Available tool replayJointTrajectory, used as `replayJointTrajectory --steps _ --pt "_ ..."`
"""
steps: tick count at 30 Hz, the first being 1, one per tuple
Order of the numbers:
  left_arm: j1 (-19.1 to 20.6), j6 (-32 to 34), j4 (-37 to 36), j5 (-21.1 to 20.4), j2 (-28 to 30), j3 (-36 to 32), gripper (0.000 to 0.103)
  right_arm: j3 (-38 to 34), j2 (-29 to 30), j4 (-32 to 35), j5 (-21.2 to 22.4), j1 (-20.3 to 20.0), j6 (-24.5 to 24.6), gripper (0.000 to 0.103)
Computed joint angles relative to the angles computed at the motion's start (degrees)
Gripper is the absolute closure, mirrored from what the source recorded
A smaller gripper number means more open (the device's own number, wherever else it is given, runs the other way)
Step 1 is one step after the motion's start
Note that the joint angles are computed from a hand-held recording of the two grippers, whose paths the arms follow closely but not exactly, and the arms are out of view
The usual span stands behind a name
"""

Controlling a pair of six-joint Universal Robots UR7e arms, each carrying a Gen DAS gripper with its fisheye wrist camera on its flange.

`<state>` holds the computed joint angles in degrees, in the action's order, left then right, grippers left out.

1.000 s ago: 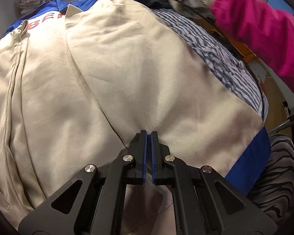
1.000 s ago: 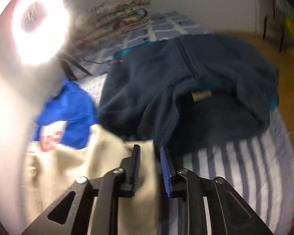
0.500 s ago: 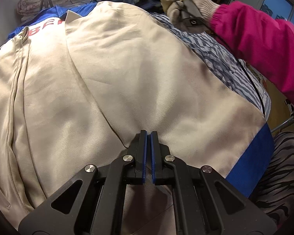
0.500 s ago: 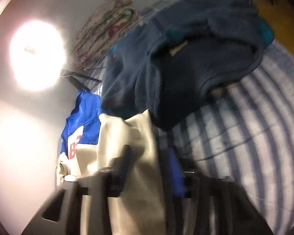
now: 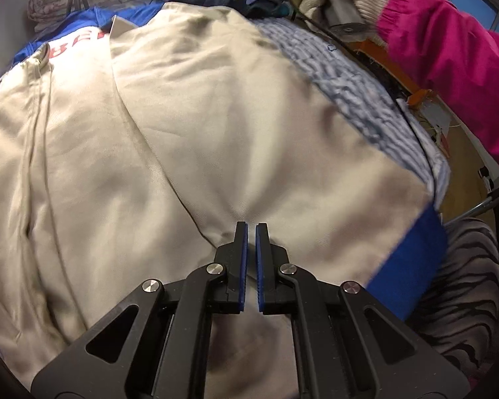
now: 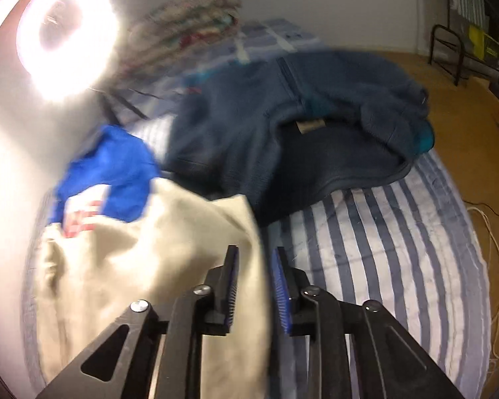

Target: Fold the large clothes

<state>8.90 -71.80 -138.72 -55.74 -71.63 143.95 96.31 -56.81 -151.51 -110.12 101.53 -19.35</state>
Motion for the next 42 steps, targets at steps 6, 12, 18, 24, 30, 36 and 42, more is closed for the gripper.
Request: replayJointTrajectory --steps 6,12,18,24,30,36,42 --pt "-6.4 -6.0 6.3 1.1 -4.0 -0.1 0.101 6.2 -12.9 6.6 7.8 0.7 -1.7 0.069" --pt "-7.1 -5.6 -0.3 -0.5 -4.3 1.4 0.101 15.2 -27.4 11.9 11.5 0.0 -3.7 0.063" --pt "-5.1 0.6 -13.1 -1.7 5.2 -0.8 0.101 25.5 -42.2 17.5 11.3 -3.3 -6.5 0.056" --pt "-1.8 6.0 -19.2 -4.3 15.4 -6.3 0.07 33.5 -51.2 17.8 9.0 -9.7 -9.4 0.056" --pt "-0.2 4.4 -18.6 -5.4 18.7 -10.0 0.044 35.2 -56.4 19.0 11.3 -14.6 -12.4 0.056" --pt "3.5 3.7 -9.9 -6.2 22.7 -17.6 0.033 34.6 -57.8 18.3 15.6 -18.4 -12.1 0.056" --pt "4.2 4.1 -3.9 -4.0 26.5 -21.3 0.033 34.0 -58.2 18.6 17.4 -20.2 -10.3 0.056"
